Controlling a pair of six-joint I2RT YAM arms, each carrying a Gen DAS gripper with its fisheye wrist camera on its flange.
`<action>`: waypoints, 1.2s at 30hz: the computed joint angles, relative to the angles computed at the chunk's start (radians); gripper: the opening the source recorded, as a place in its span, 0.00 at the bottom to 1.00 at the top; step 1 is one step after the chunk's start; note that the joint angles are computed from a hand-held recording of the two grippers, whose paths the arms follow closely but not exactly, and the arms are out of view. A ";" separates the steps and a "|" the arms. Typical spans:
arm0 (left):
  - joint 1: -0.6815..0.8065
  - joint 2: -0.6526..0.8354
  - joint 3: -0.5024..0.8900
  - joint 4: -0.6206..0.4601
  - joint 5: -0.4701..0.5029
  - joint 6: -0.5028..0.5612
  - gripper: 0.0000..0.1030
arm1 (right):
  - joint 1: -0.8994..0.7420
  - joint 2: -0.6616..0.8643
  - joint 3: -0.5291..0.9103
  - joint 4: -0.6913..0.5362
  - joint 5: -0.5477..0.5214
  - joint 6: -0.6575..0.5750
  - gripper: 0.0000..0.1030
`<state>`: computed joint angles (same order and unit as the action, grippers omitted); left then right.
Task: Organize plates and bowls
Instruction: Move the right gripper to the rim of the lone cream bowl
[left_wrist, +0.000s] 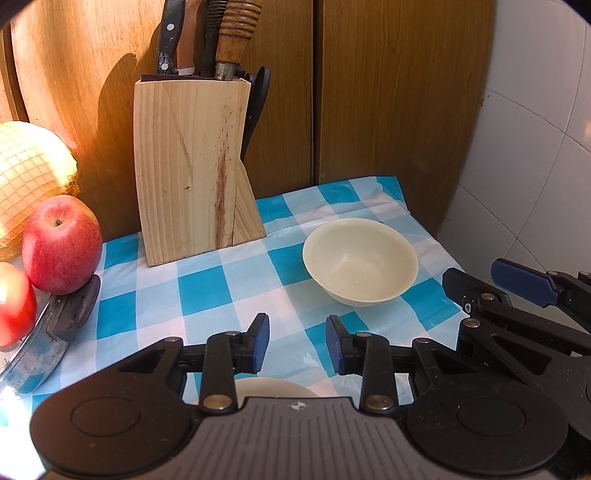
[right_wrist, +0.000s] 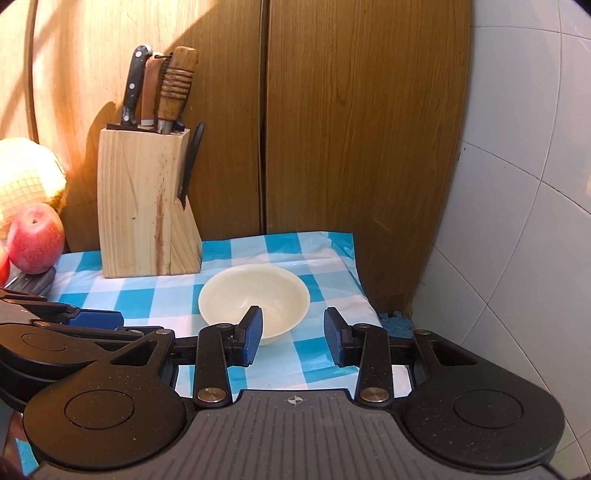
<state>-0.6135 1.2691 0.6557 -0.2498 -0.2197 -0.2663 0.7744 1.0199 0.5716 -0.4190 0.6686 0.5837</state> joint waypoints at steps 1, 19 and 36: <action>0.001 0.000 0.000 0.000 0.002 0.000 0.27 | 0.000 -0.003 -0.002 0.003 -0.002 -0.001 0.43; 0.039 0.070 0.025 0.046 0.080 -0.006 0.27 | -0.061 -0.017 -0.031 0.067 -0.007 -0.017 0.46; 0.073 0.266 0.101 0.170 0.139 -0.034 0.27 | -0.314 0.106 -0.055 0.250 -0.247 -0.070 0.46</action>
<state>-0.5402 1.5351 0.7570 -0.0799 -0.0804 -0.3006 0.4605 1.1255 0.5163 -0.1689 0.4220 0.5138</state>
